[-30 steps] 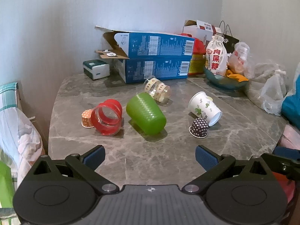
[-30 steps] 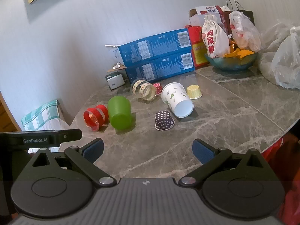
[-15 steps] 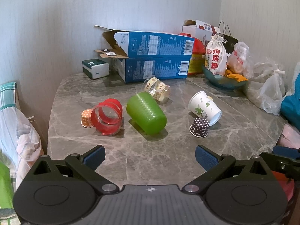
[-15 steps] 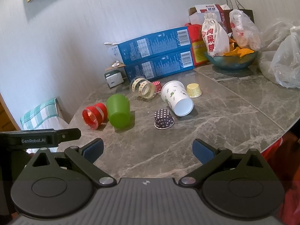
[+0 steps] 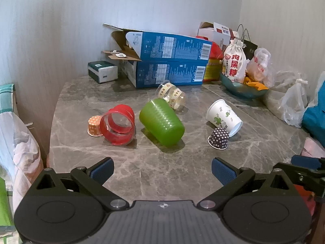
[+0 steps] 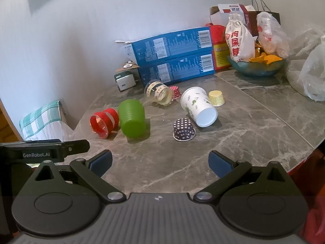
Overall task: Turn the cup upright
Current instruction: 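Move the right tool toward the green plastic cup lying on its side, then close the right tool around the body of the green cup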
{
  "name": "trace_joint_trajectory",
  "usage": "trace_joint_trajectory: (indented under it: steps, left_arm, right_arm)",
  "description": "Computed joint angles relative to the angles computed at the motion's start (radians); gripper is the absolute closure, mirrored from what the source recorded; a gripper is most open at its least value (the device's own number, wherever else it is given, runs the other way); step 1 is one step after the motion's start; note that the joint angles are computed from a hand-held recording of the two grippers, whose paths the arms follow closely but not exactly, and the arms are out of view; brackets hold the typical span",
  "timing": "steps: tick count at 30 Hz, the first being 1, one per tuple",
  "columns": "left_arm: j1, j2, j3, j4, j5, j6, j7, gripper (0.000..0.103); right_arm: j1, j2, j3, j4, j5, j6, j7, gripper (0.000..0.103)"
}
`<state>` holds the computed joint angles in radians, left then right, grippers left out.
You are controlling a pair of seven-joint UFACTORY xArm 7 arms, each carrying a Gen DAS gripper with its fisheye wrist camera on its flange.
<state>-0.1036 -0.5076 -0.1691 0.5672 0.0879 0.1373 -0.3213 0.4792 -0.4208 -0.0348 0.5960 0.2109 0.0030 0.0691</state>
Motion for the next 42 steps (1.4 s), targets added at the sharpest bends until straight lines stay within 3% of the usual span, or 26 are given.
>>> trace_joint_trajectory:
  steps: [10,13,15,17,22,26,31,42]
  left_arm:
    - [-0.009,0.031,0.077,-0.035,-0.025,-0.103,0.069,0.000]
    - [-0.049,0.043,0.148,-0.052,-0.050,-0.132,0.132,0.000]
    - [-0.093,0.049,0.208,-0.064,-0.069,-0.138,0.192,0.000]
    - [-0.191,0.048,0.311,-0.075,-0.109,-0.140,0.277,0.000]
    - [-0.306,0.022,0.433,-0.113,-0.185,-0.184,0.409,0.000]
    - [-0.321,0.013,0.462,-0.131,-0.212,-0.240,0.450,0.000]
    - [-0.408,-0.007,0.570,-0.134,-0.222,-0.262,0.477,0.000]
    - [-0.440,-0.041,0.625,-0.158,-0.247,-0.242,0.507,0.000]
  right_arm:
    - [-0.073,0.078,0.098,0.101,-0.051,0.046,0.042,0.001]
    - [-0.041,0.122,0.084,0.159,-0.039,0.056,0.013,0.001]
    - [-0.091,0.160,0.135,0.215,-0.088,0.081,0.026,0.001]
    - [-0.126,0.215,0.169,0.284,-0.142,0.104,0.024,0.001]
    - [-0.125,0.405,0.165,0.543,-0.131,0.250,-0.099,0.001]
    - [-0.141,0.562,0.174,0.751,-0.221,0.364,-0.071,0.001]
    - [-0.145,0.763,0.187,1.030,-0.189,0.582,-0.099,0.003]
    - [-0.108,0.945,0.168,1.290,-0.198,0.842,-0.099,0.016]
